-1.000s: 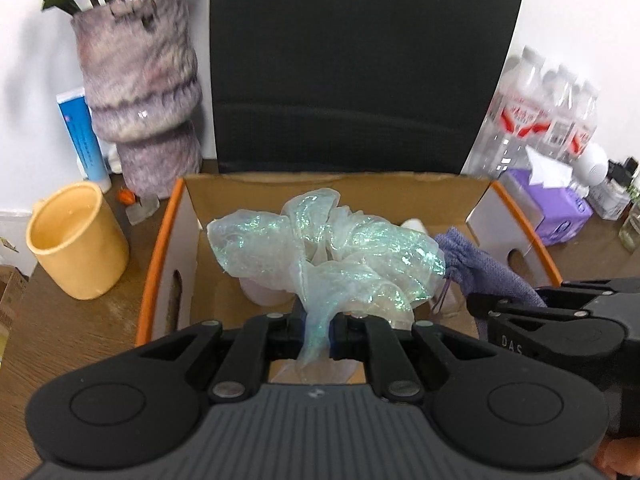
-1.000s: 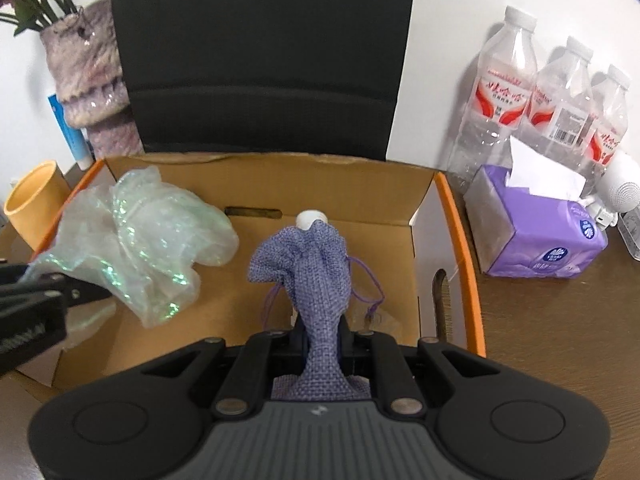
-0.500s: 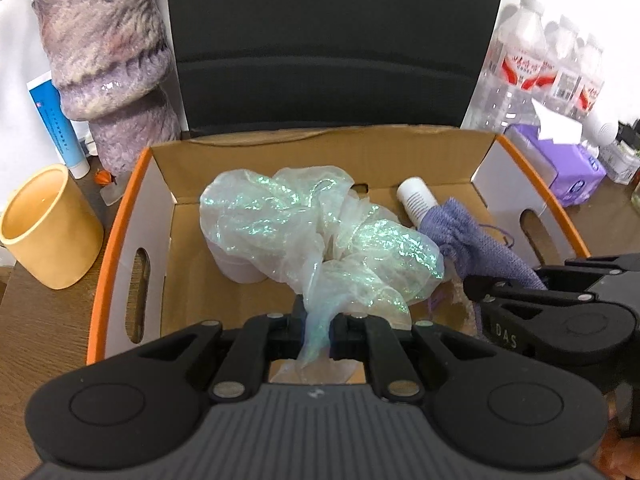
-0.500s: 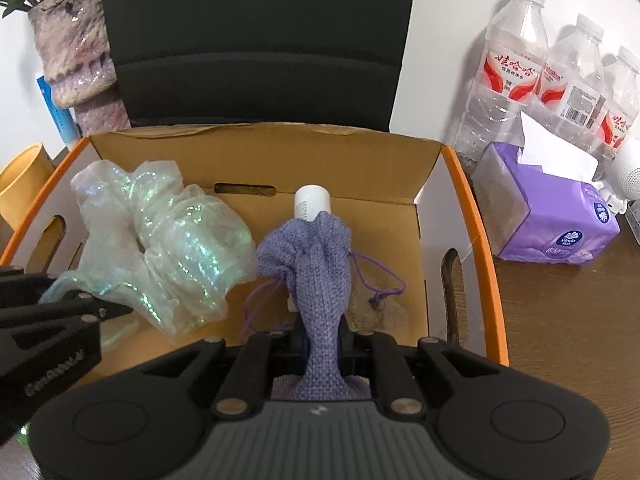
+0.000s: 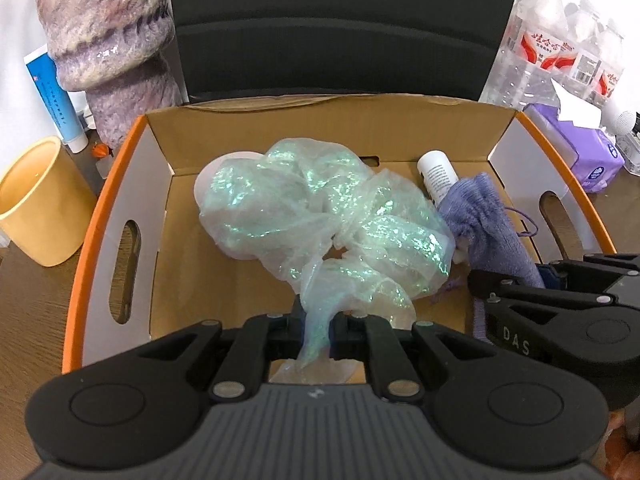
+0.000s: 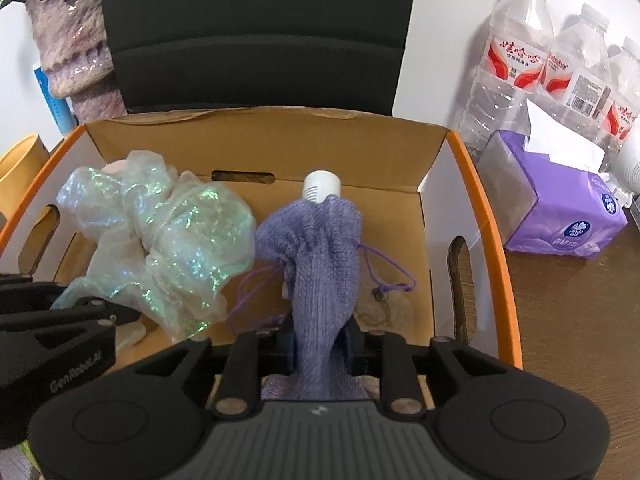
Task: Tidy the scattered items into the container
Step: 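Lower into box and open left tool on bag while right tool releases pouch, then raise both open tools up and away from the box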
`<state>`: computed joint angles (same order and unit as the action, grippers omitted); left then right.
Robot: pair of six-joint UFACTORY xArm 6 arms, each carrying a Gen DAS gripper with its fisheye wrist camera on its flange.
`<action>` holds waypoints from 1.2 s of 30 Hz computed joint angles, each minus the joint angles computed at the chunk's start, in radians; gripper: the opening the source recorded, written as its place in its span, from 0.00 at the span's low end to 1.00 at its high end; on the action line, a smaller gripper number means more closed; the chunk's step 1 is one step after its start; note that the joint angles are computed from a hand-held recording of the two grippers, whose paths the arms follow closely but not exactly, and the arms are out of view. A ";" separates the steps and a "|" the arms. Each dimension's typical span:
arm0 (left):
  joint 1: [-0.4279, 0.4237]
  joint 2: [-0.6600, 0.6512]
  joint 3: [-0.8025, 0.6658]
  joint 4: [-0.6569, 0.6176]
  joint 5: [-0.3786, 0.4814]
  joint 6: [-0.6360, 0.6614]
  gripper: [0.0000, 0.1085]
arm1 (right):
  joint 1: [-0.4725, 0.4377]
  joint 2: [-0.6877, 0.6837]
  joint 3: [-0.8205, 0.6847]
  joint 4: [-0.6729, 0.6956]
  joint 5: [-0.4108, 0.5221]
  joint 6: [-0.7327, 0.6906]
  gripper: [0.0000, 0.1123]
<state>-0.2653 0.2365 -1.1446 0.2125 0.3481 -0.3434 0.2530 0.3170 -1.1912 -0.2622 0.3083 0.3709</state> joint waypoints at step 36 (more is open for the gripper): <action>0.046 -0.309 0.238 0.125 -0.115 -0.199 0.95 | -0.021 -0.262 0.218 -0.195 -0.119 0.211 0.92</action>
<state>-0.2195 -0.0725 -0.9064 0.3378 0.2327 -0.5420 0.2324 0.0554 -0.9727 -0.4574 0.1889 0.5816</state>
